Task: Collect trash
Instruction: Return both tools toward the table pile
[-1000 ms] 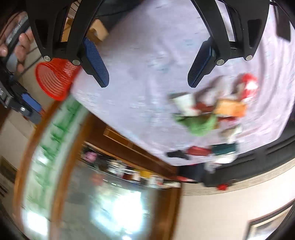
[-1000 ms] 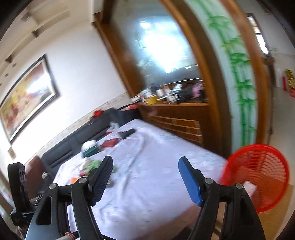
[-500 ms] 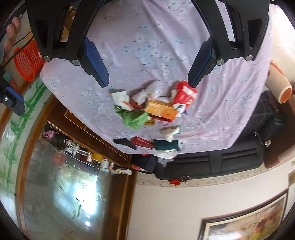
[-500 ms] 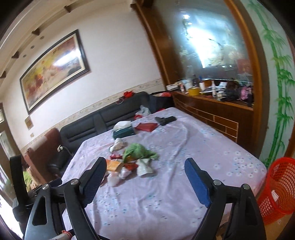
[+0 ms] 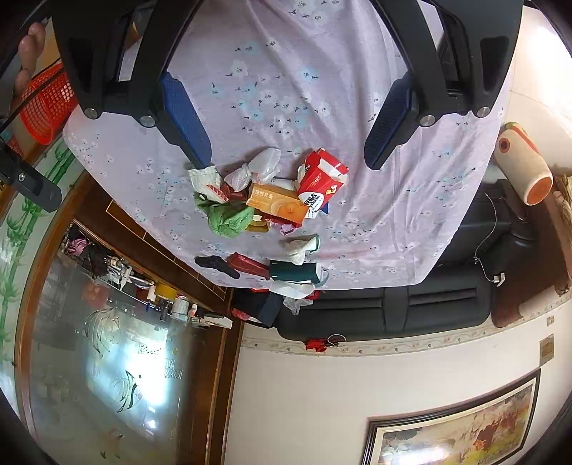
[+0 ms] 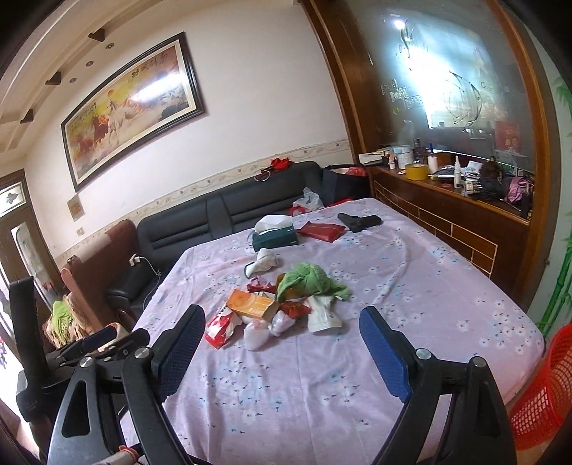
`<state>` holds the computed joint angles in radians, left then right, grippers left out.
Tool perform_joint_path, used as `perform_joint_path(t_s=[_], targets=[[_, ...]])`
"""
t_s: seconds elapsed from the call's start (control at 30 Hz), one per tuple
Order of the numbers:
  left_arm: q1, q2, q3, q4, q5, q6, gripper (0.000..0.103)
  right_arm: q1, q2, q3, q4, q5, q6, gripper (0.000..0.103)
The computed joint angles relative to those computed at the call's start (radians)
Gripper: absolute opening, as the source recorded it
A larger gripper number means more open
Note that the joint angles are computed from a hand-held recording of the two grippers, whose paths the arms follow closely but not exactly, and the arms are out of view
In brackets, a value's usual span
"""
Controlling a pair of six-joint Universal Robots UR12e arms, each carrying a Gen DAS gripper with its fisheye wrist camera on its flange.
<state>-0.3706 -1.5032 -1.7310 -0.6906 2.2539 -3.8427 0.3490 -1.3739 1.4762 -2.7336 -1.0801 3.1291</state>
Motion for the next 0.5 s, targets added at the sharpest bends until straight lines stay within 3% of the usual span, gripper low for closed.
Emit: perform_joint_path(t_s=[0.27, 0.4, 0.5], targets=[[0.025, 0.001, -0.009, 0.016, -0.039, 0.019, 0.086, 0.014, 0.028, -0.034, 0.048, -0.007, -0.038, 0.091], [0.071, 0.008, -0.024, -0.011, -0.083, 0.013, 0.086, 0.015, 0.056, -0.064, 0.097, 0.017, -0.041, 0.091], [0.123, 0.019, -0.042, -0.018, -0.159, 0.016, 0.086, 0.013, 0.082, -0.091, 0.151, 0.060, -0.050, 0.091]])
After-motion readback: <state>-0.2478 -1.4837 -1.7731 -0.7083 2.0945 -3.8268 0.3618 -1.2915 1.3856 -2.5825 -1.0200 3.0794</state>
